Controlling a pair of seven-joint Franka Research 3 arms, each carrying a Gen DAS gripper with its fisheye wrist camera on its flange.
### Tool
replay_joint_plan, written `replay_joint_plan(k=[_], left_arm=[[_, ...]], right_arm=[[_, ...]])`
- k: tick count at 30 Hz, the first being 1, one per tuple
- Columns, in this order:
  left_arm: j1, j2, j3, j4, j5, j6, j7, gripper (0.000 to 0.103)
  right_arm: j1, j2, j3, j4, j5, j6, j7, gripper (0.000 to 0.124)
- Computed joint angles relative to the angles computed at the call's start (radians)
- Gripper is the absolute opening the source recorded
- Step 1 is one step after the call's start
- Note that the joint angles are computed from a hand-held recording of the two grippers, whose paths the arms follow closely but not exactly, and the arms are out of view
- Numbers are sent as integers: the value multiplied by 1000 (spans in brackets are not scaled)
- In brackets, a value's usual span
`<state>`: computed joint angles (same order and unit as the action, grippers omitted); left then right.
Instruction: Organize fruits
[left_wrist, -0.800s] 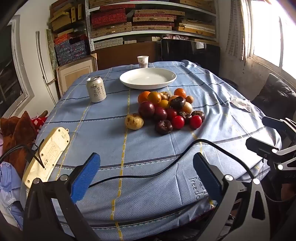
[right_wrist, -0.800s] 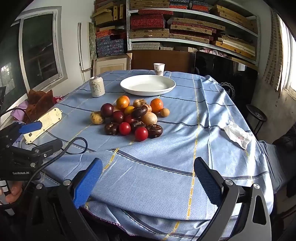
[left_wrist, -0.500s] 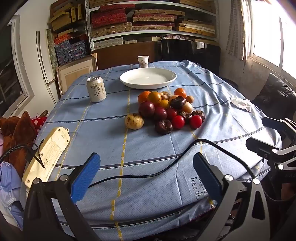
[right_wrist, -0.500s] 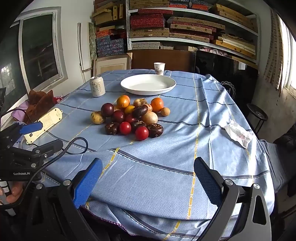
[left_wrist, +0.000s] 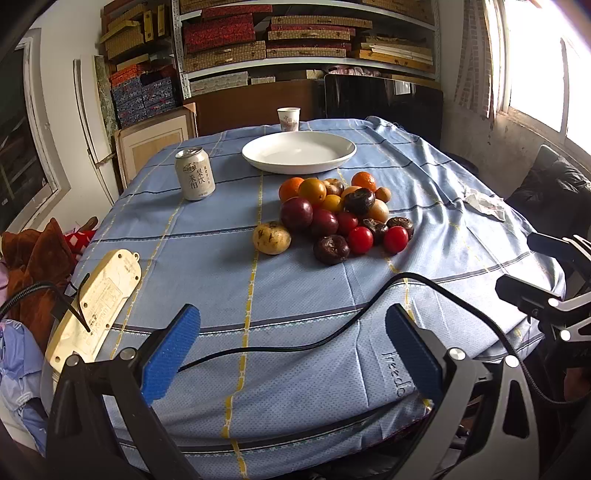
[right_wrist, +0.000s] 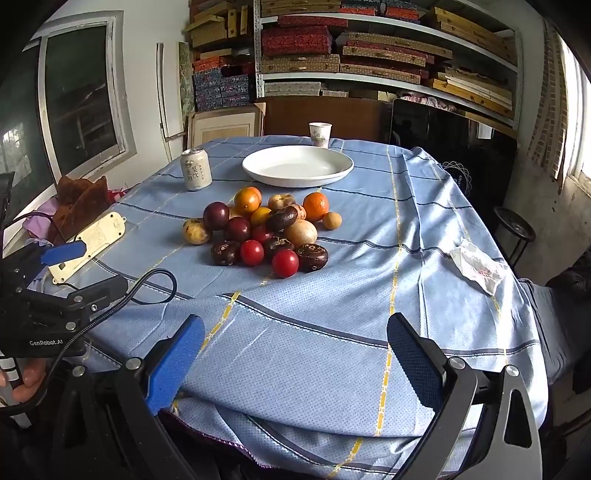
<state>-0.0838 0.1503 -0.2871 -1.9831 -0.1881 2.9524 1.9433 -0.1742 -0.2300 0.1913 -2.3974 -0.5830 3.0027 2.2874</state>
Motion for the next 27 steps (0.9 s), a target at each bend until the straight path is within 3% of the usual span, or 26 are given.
replay_joint_plan(k=[3, 27], left_arm=[[-3, 1, 3, 1, 9, -1, -9, 99], [-7, 11, 8, 10, 67, -12, -68, 99]], right_arm=[[17, 2, -26, -3, 31, 7, -39, 100], [6, 1, -10, -4, 52, 0, -56, 100]])
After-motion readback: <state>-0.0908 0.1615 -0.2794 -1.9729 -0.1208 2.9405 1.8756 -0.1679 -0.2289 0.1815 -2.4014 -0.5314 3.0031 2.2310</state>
